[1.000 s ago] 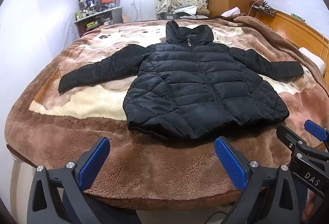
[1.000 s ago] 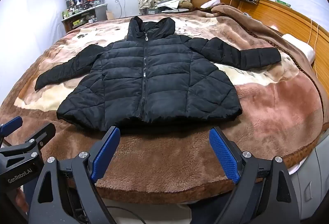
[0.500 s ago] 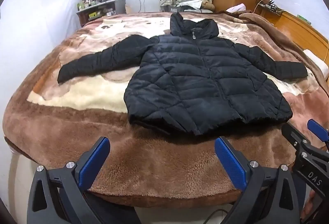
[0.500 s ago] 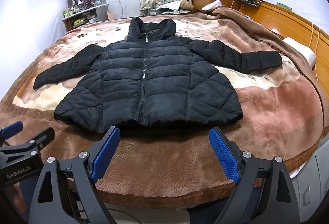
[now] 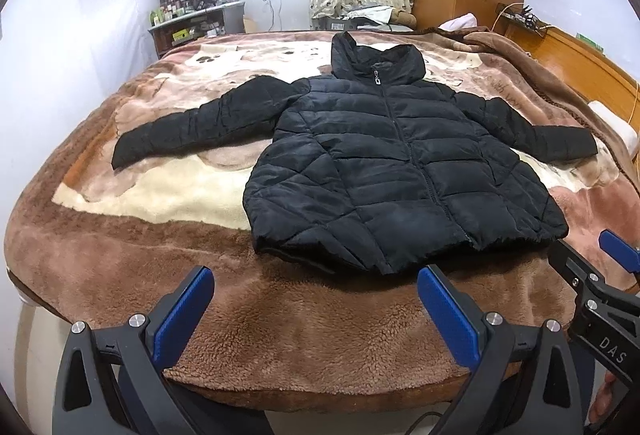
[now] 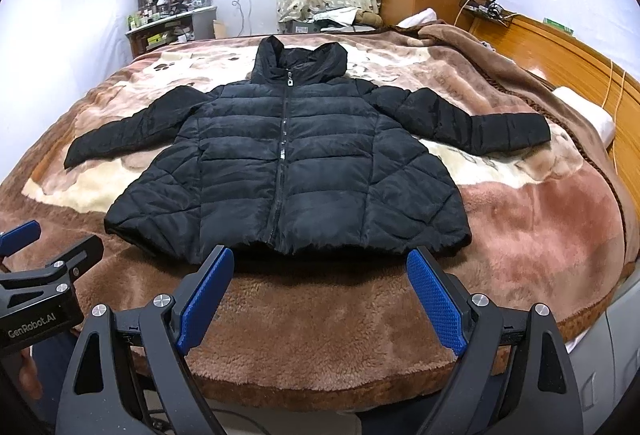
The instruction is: Fold large clothes
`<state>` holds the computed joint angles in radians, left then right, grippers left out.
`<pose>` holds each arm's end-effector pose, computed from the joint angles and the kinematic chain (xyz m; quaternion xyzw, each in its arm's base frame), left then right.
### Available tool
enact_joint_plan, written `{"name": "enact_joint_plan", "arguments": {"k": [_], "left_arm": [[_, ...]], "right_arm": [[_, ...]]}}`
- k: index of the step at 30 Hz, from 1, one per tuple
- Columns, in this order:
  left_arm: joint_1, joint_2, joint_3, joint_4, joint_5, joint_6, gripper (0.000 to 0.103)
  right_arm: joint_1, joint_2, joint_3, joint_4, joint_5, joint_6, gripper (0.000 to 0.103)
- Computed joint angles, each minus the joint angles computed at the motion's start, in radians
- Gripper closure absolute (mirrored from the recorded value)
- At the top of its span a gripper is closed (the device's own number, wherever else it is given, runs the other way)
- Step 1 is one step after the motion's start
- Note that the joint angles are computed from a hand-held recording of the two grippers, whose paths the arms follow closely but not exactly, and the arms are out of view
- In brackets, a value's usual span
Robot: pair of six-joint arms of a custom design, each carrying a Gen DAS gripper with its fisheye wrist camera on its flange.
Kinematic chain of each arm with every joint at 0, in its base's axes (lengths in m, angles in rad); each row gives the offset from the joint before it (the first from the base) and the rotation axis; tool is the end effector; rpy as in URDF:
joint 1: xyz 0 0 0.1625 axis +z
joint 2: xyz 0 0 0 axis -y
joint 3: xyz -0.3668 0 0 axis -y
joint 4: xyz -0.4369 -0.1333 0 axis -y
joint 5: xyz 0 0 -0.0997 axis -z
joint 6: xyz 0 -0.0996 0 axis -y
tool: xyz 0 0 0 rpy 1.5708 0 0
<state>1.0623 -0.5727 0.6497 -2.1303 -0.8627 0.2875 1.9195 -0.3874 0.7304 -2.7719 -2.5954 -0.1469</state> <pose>-0.2492 -0.8540 0.3069 0.2766 0.8717 -0.2599 0.3099 0.3376 -0.7875 0.1957 -0.0033 -0.8184 0.4057 0.4070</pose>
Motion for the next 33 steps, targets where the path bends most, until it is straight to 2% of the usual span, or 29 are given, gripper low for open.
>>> {"name": "enact_joint_plan", "arguments": {"k": [13,33], "left_arm": [[0.003,0.02,-0.035,0.016,-0.012,0.006,0.0],[0.003,0.004,-0.007,-0.014,0.0,0.002,0.0]], "right_arm": [[0.002,0.008,-0.017,0.008,-0.001,-0.007,0.014],[0.004,0.019,-0.038,0.032,0.001,0.002,0.014]]}}
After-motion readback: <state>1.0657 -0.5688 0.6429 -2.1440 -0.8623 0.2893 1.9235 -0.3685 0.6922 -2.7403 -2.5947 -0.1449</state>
